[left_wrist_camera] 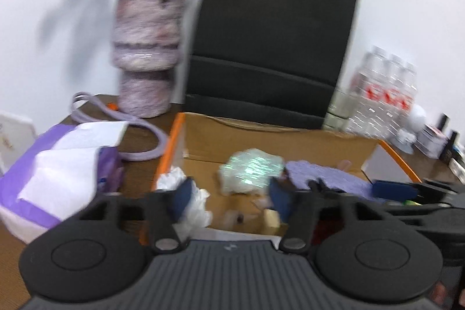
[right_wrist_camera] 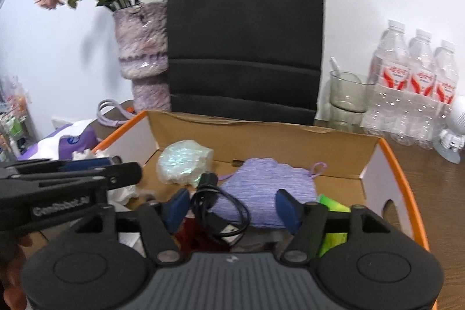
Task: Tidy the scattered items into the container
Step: 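Carry the cable and wrapper over the box and release both inside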
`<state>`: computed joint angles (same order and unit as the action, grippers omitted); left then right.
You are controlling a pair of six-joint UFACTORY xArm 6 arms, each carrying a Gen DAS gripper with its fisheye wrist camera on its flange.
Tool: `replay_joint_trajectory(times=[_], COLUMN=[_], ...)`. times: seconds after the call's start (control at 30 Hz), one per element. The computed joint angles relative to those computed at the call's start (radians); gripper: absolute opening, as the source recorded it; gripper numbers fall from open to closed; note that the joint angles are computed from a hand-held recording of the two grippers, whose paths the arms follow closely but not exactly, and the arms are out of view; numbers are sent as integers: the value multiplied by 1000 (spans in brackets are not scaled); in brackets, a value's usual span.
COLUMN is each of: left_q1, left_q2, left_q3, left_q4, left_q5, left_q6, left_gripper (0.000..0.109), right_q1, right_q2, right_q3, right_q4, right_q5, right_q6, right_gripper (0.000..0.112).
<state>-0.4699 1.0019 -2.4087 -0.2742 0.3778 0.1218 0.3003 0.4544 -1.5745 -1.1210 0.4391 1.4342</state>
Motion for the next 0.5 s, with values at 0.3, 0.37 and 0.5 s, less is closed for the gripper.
replay_joint_trajectory(times=[0.3,0.37,0.5], left_q1=[-5,-9,-14], left_q2=[-75,-97,-146], left_q3=[92,123,194], left_q4=[-263,-279,-328], left_q5=[-47,-62,-92], left_q6=[199,215,255], left_gripper=[103,103,103], right_q1=[-19,-17,-9], right_q2=[-104,-112,-136], right_q3=[91,99,123], right_q4=[-102,-106,-113], right_q5=[2,11,17], right_q6=[150,156,170], right_gripper=[97,98,100])
